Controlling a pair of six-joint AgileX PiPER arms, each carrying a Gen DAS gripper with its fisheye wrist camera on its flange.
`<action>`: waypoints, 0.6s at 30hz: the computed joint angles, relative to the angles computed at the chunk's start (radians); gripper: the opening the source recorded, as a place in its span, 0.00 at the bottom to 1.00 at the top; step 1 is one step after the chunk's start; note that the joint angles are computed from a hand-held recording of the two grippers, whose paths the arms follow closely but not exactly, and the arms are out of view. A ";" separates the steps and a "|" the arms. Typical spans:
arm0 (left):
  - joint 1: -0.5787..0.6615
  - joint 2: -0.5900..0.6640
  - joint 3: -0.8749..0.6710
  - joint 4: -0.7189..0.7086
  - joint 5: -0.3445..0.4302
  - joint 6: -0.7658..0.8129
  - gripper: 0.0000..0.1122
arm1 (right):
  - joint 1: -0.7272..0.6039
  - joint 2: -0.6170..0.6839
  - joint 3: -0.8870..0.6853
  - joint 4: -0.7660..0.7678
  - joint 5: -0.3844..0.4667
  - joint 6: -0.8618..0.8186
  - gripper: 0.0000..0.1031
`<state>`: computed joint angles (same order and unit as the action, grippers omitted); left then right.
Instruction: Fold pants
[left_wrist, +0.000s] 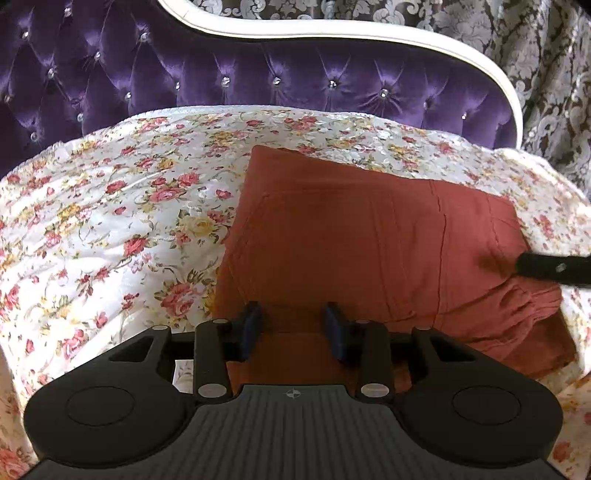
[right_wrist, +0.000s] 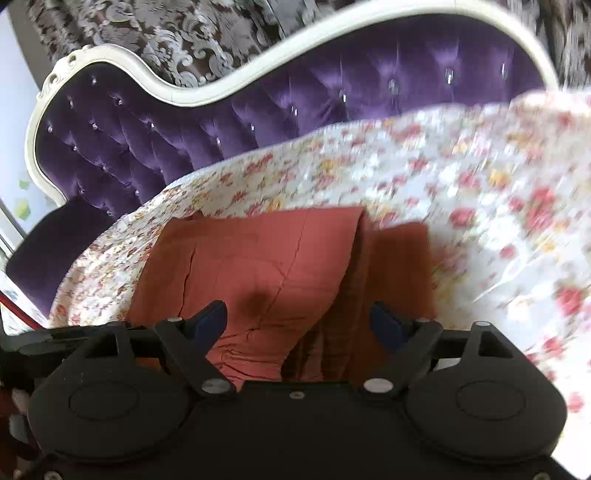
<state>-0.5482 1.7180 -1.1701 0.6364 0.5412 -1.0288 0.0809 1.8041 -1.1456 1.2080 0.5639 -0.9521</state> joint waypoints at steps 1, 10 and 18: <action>-0.002 -0.001 -0.002 -0.002 0.002 -0.002 0.33 | -0.005 0.030 -0.017 0.009 0.024 0.010 0.84; -0.009 -0.010 -0.004 0.023 0.010 -0.040 0.32 | -0.023 0.049 -0.053 0.090 0.086 0.044 0.27; -0.015 -0.077 -0.029 0.123 0.083 -0.122 0.33 | -0.005 -0.239 0.079 -0.026 -0.054 0.034 0.24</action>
<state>-0.5636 1.6413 -1.1987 0.7599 0.6244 -1.1506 0.0757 1.5652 -1.0669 1.1822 0.5100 -0.9185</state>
